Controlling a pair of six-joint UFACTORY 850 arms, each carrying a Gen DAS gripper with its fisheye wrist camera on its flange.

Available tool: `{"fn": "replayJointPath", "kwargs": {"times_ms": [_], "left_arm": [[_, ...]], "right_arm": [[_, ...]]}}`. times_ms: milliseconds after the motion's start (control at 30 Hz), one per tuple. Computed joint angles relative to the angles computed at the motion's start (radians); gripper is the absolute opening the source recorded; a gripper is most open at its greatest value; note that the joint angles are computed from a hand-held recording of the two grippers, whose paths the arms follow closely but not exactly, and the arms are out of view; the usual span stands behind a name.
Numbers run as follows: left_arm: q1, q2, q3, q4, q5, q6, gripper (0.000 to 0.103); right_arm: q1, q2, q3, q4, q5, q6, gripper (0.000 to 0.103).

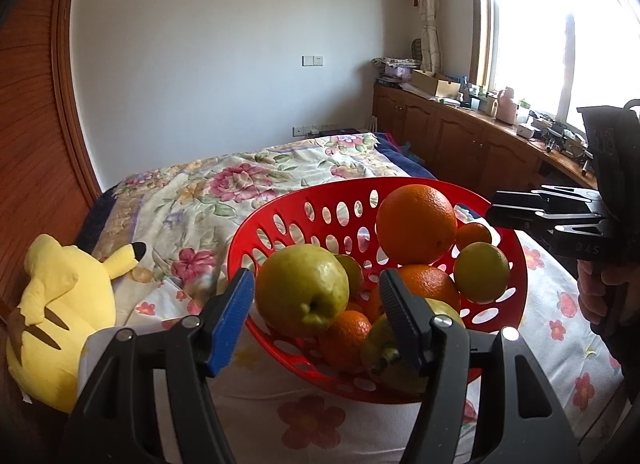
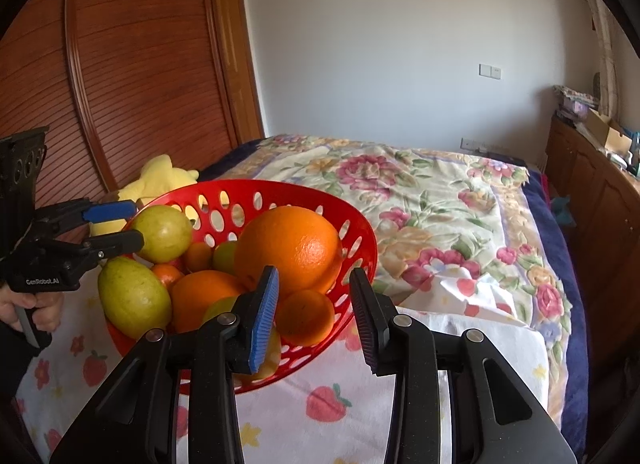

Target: Organize fruits

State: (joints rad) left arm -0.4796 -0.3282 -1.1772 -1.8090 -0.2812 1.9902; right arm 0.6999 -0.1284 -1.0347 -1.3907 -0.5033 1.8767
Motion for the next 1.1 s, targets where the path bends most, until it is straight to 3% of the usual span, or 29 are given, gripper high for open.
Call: {"fn": "replayJointPath", "kwargs": {"times_ms": [333, 700, 867, 1033, 1100], "left_arm": [[-0.022, 0.103, 0.098, -0.228, 0.065, 0.21, 0.066], [-0.07, 0.259, 0.258, -0.816, 0.087, 0.761, 0.072], [-0.083, 0.325, 0.326, -0.927, 0.054, 0.866, 0.087], [-0.103, 0.38, 0.376, -1.111, 0.032, 1.037, 0.094], [-0.101, 0.399, 0.39, -1.115, 0.023, 1.029, 0.097]], "right_arm": [[0.072, 0.038, 0.021, 0.013, -0.08, 0.038, 0.037], [0.201, 0.06, 0.028, 0.01, -0.24, 0.143, 0.047], [0.261, 0.052, 0.018, 0.024, -0.324, 0.162, 0.054], [0.308, 0.053, 0.01, 0.026, -0.393, 0.183, 0.066], [0.32, 0.053, 0.007, 0.027, -0.413, 0.189, 0.07]]}}
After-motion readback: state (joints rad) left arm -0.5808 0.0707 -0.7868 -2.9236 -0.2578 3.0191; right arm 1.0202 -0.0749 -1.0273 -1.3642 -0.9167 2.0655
